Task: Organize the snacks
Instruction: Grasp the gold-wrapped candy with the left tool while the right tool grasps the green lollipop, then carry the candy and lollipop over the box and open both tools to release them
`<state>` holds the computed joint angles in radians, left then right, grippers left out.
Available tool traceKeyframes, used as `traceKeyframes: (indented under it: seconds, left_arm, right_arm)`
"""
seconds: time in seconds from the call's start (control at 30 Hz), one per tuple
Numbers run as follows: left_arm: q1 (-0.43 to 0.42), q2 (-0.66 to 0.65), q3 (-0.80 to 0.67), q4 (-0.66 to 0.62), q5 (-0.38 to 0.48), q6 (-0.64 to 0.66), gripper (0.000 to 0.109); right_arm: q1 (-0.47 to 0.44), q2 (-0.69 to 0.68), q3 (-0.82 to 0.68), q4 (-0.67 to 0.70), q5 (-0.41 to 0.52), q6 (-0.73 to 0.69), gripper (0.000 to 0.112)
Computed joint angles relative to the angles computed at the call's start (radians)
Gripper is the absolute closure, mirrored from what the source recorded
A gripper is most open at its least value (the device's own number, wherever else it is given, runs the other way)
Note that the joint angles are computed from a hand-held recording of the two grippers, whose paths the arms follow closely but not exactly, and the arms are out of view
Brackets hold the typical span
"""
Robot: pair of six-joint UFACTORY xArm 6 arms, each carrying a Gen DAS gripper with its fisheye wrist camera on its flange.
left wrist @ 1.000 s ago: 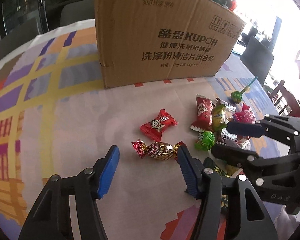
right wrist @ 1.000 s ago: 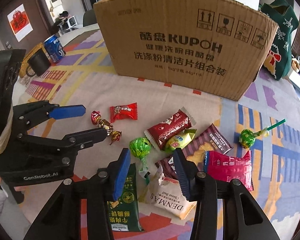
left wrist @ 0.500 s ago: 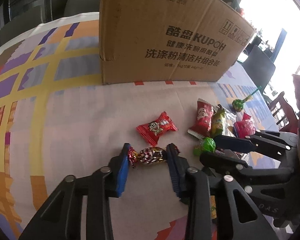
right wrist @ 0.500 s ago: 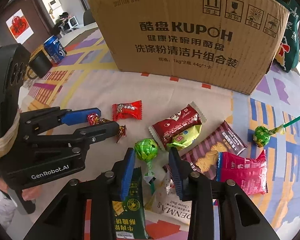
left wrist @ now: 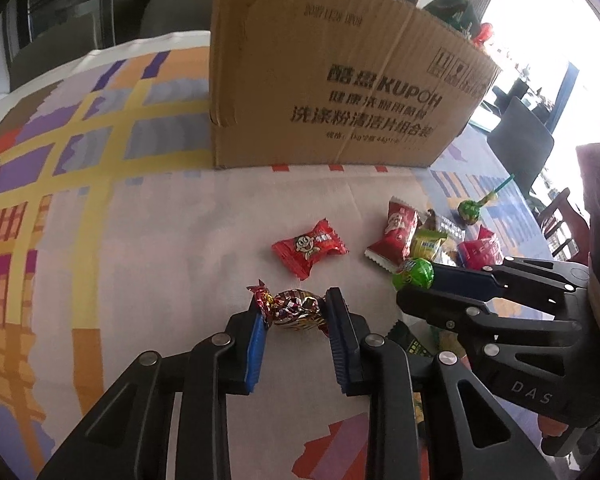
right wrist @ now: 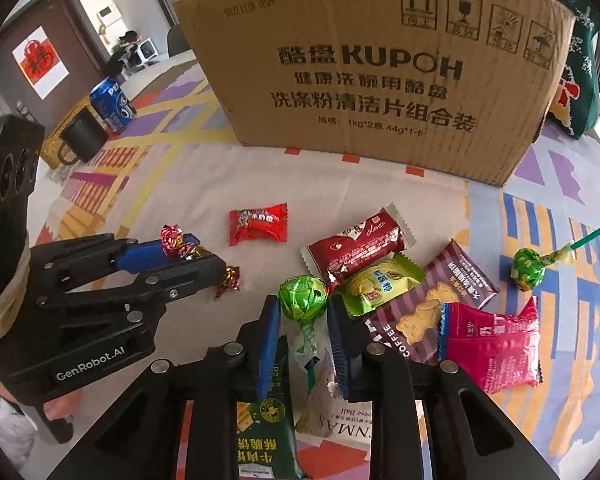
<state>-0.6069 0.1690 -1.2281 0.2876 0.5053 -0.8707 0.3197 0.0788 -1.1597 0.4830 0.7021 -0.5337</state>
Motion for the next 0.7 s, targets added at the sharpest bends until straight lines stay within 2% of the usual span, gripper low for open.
traceKeyframes:
  seconds: [0.27, 0.7]
  left_arm:
    - [-0.018, -0.043, -0.031, 0.143, 0.067, -0.116, 0.080]
    - [-0.045, -0.057, -0.151, 0.337, 0.143, -0.220, 0.080]
  right_arm:
    - [-0.007, -0.059, 0.020, 0.051, -0.033, -0.038, 0.087]
    - [-0.033, -0.134, 0.007, 0.127, -0.086, -0.087, 0.087]
